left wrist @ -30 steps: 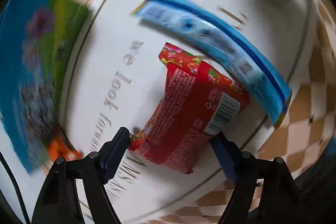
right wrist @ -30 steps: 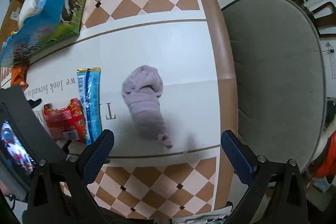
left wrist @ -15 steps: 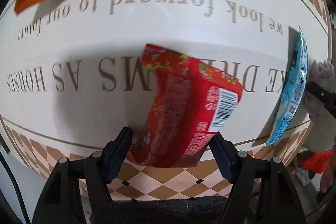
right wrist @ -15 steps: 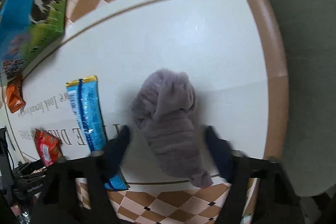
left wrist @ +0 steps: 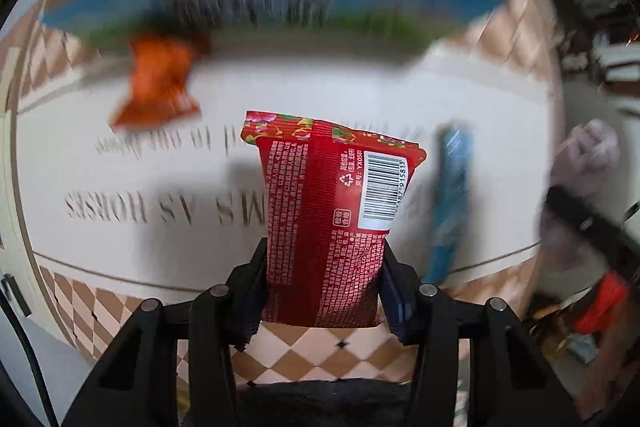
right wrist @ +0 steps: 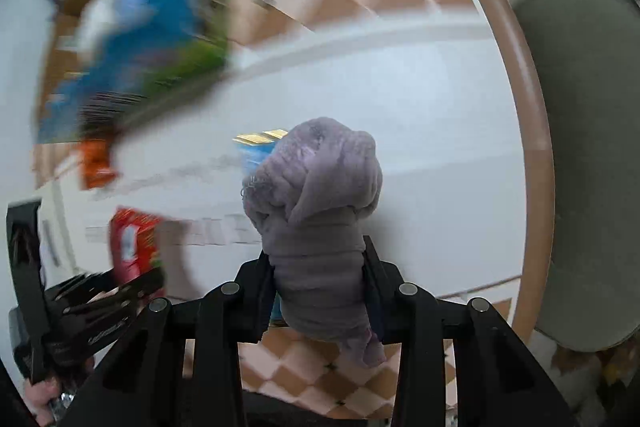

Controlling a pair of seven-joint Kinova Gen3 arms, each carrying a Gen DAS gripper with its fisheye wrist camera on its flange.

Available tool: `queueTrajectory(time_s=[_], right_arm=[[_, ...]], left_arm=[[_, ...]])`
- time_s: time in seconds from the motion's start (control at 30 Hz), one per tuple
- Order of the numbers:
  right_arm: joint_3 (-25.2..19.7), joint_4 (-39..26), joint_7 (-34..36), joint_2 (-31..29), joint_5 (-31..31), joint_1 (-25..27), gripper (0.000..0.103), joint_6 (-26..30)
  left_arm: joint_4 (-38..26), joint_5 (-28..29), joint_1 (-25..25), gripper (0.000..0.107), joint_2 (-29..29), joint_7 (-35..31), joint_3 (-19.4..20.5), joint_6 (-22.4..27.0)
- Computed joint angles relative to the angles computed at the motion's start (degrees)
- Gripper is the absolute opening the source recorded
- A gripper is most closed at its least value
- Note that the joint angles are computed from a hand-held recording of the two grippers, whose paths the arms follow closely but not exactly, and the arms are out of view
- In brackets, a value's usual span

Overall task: Organize soft objects
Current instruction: 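Drop the red bag and sock into the box and open both grippers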

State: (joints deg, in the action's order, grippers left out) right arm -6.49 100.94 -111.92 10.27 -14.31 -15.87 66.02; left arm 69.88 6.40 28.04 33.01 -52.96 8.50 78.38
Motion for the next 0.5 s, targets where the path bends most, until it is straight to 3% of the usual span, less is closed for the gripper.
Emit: queueTrajectory(time_s=[0.1,0.27,0.33,0.43,0.5], right_arm=[[-3.1,-8.0,-1.3,0.5,-0.4,-0.1,0.04,2.9],[-2.2,-21.2,-2.0,6.9,-0.7,-5.1,0.04,3.8],[-2.1,-26.5,-2.9,11.0,0.0,-6.8,0.04,3.8],[-0.9,-34.5,-3.9,18.1,-0.1,-9.4,0.04,4.4],[-1.6,-39.8,-4.8,23.0,0.9,-9.9,0.04,6.2]], left_arm=[[-8.0,1.7,-4.2,0.046,-0.3,-2.4,-1.1,5.0],[-21.2,-0.8,-7.1,0.046,4.6,-3.6,-1.8,11.5],[-26.5,-3.3,-9.6,0.046,8.3,-3.8,0.5,14.7],[-34.5,-8.6,-13.3,0.046,14.8,-2.7,7.3,19.8],[-39.8,-9.6,-13.8,0.046,19.3,-3.5,8.4,23.5]])
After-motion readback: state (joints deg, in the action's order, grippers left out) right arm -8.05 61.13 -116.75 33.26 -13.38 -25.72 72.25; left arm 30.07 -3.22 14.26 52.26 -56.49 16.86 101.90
